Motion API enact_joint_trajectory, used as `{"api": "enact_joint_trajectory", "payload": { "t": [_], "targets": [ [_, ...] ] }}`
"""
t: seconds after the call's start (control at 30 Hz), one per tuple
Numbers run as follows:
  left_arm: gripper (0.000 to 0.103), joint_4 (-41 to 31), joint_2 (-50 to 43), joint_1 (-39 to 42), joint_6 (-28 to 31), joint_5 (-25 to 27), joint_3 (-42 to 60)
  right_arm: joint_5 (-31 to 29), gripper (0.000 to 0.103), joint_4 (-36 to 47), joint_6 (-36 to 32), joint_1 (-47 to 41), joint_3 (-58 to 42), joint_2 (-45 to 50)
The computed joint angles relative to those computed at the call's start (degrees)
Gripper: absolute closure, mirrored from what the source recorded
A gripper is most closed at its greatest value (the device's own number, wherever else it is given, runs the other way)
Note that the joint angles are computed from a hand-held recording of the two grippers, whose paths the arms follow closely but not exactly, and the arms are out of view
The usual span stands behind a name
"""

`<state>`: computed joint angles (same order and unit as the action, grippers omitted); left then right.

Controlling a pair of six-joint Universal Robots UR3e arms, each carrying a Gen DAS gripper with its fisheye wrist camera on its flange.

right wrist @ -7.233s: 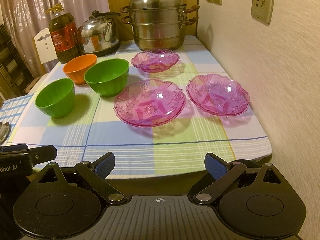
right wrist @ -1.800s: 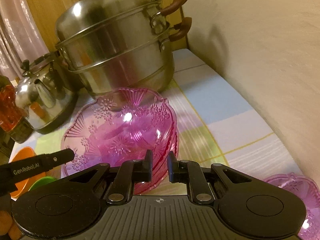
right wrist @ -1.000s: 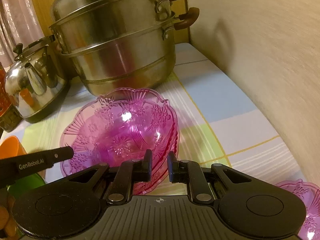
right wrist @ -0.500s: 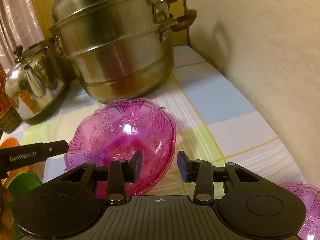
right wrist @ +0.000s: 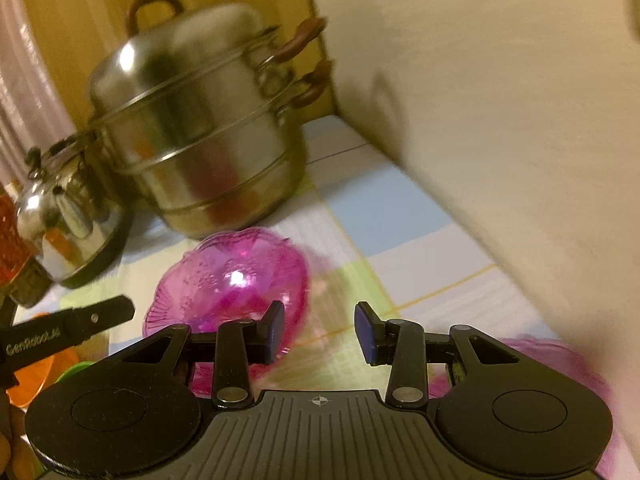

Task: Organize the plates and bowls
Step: 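Lower the pink dish onto the other pink dish and open both grippers, then move both grippers to the large pink dish by the wall and grasp its rim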

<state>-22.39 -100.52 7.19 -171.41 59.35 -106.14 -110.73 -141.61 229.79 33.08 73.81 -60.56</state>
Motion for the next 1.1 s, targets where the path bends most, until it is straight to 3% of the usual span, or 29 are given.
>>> {"api": "enact_joint_trajectory", "payload": {
  "t": [0.23,0.47,0.57,0.7,1.1],
  "targets": [
    [0.084,-2.06,10.65,-0.97,2.30,-2.47,-9.17,-7.89,0.064,1.87,4.72,5.32,12.49,-11.35],
    [0.080,-5.17,17.31,-2.68,4.84,-6.21,-16.32,-12.53,0.064,7.00,17.20,11.72,26.74,-23.62],
    [0.079,-9.40,20.22,-2.05,8.35,-8.34,-19.26,-13.65,0.064,9.42,22.33,13.77,30.68,-27.45],
    [0.071,-16.01,23.02,-0.93,13.04,-10.21,-21.44,-14.63,0.064,12.13,27.19,16.38,33.65,-30.76],
    [0.071,-15.46,18.26,-5.60,14.18,-8.44,-19.50,-14.12,0.064,17.41,32.52,18.36,36.73,-33.37]
  ]
}}
